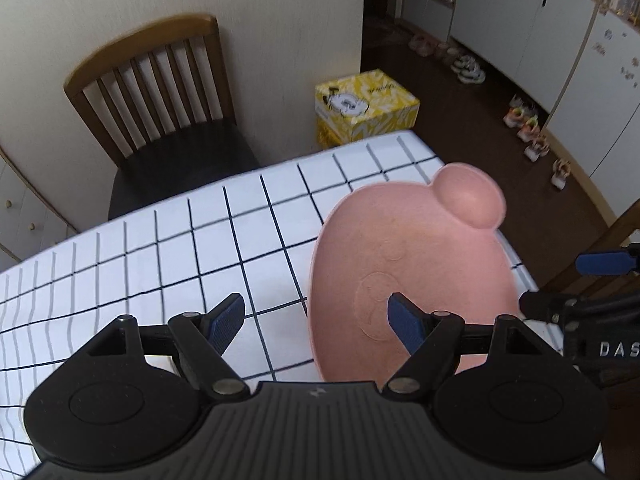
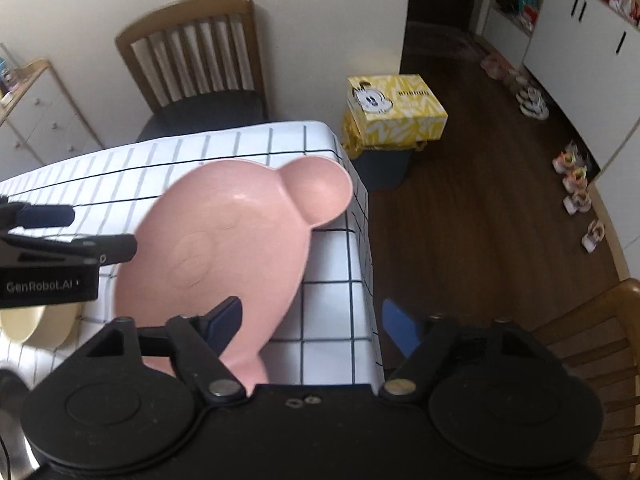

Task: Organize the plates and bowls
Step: 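Close both grippers on the rim of the pink bear plate, then lift the pink bear plate with both grippers toward the stacked white plates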

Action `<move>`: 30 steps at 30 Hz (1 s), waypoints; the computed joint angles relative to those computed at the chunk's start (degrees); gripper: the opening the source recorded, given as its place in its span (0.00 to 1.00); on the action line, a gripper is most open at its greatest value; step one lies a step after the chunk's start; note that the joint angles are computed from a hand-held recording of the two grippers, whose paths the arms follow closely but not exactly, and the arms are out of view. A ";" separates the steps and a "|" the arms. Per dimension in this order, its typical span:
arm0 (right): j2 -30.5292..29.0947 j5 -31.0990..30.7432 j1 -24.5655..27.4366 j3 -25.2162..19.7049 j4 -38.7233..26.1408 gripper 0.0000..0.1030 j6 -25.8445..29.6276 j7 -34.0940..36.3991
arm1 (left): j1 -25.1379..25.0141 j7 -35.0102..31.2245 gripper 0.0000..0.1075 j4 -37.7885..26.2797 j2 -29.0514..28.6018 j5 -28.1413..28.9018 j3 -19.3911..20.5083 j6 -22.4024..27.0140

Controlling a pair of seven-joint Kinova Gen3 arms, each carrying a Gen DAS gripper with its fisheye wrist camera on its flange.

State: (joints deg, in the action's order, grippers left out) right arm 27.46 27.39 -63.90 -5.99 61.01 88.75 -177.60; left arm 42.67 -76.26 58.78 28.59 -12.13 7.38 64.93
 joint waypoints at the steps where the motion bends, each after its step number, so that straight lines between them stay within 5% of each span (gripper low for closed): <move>1: -0.05 -0.53 0.74 0.03 0.94 0.71 -0.94 -0.23 | 0.05 0.33 0.72 -0.98 1.04 -0.02 -0.16 0.67; 6: -1.18 -2.68 3.81 -0.23 6.17 0.53 -6.76 -2.34 | -1.16 0.66 0.59 -3.75 4.23 2.09 -0.24 2.31; 12: -2.60 -3.69 5.83 -0.82 9.95 0.39 -12.05 -3.88 | -2.66 0.45 0.29 -4.81 5.38 4.94 -0.11 2.94; 17: -2.88 -3.90 6.38 -1.22 10.30 0.15 -14.10 -4.07 | -3.34 -0.12 0.12 -4.43 4.95 6.37 0.24 2.58; 19: -2.76 -3.87 6.27 -1.19 9.89 0.08 -14.28 -4.15 | -2.44 0.27 0.11 -4.81 5.01 5.56 -0.23 3.03; 30: -1.78 -1.16 3.78 0.00 5.20 0.07 -9.00 -4.92 | -1.65 1.82 0.09 -6.66 2.79 4.70 -0.32 4.25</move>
State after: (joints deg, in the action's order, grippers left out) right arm 25.68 26.23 -60.12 -5.98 66.21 79.75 -182.52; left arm 41.02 -74.44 52.12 31.38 -7.43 7.06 69.18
